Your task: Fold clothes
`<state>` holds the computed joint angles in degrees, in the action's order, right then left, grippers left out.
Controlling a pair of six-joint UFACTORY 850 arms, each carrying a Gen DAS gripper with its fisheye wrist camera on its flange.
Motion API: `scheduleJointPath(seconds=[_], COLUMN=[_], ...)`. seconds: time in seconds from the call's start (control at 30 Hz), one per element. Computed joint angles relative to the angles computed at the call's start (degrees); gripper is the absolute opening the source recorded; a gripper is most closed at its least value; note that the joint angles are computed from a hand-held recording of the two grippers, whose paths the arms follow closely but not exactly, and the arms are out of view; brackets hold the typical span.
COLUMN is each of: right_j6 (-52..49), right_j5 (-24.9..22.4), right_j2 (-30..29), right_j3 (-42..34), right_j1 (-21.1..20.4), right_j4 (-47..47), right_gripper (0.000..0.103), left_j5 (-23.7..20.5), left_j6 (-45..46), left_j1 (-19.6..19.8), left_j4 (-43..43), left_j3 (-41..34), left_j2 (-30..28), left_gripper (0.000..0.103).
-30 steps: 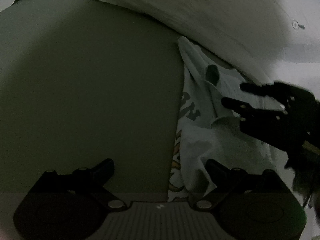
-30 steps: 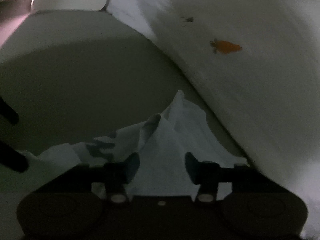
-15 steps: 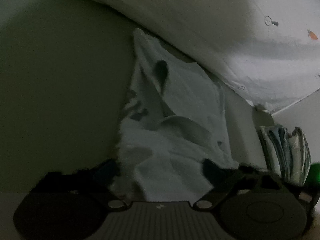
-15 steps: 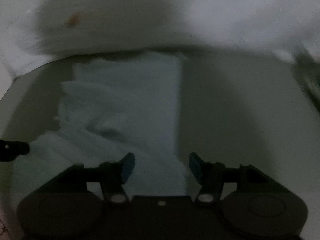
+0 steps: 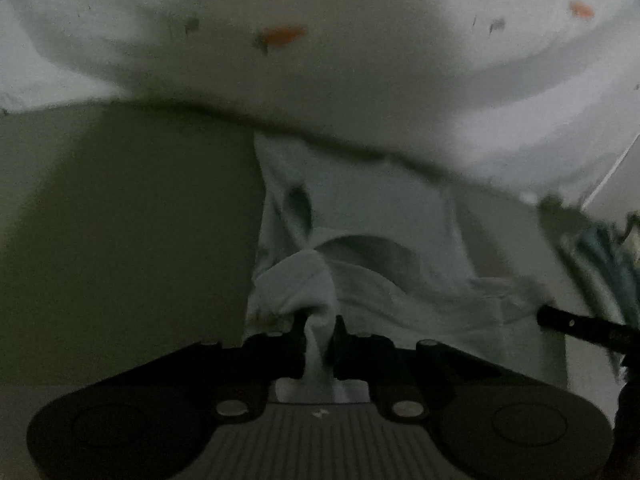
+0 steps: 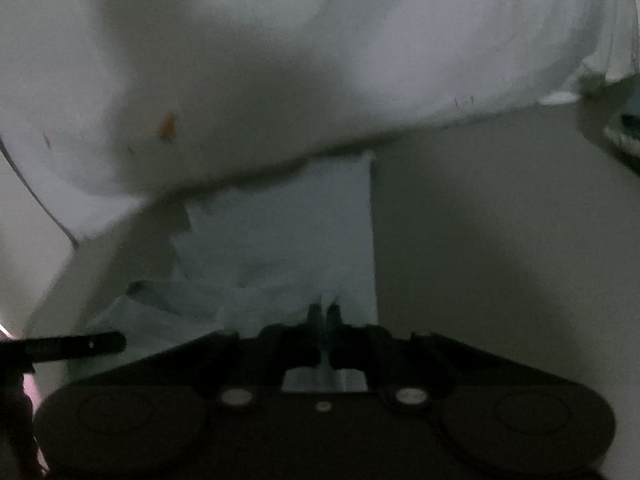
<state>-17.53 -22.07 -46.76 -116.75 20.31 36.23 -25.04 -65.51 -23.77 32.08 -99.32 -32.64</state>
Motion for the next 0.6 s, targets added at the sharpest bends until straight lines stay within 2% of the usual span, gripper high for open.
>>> scheduleJointPath(seconds=[0.13,0.23,0.33,0.4,0.47,0.53,0.6], right_j6=[4.6,11.8,17.5,20.0,22.5,24.6,23.7], right_j5=[-1.5,-6.5,-10.5,-9.0,-6.5,-4.8,-2.6], right_j2=[-3.6,-9.0,-12.2,-10.2,-7.6,-5.5,-3.3], right_j3=[-5.4,-12.5,-17.0,-14.4,-10.8,-8.0,-4.9], right_j1=[-0.1,0.1,0.6,1.1,1.7,2.3,3.0], right_j4=[-5.3,-14.1,-23.5,-28.7,-33.7,-37.5,-37.6], right_gripper=[0.003,0.003,0.008,0.016,0.017,0.025,0.029], left_j5=[-0.3,-5.0,-3.7,-4.5,-6.0,-4.1,-1.5], left_j6=[-0.1,4.9,1.8,-4.1,-8.2,-7.8,-5.7], left_j1=[1.0,1.8,3.1,3.2,3.3,4.1,4.6], left_j4=[-0.1,-5.4,-7.8,-2.9,1.7,0.1,-2.7], left_j3=[-2.2,-6.5,-4.7,-3.6,-3.0,-1.9,-0.7], left_j2=[-2.8,-7.8,-6.8,-5.5,-4.5,-3.5,-2.4], left_gripper=[0.014,0.016,0.025,0.025,0.031,0.033,0.047])
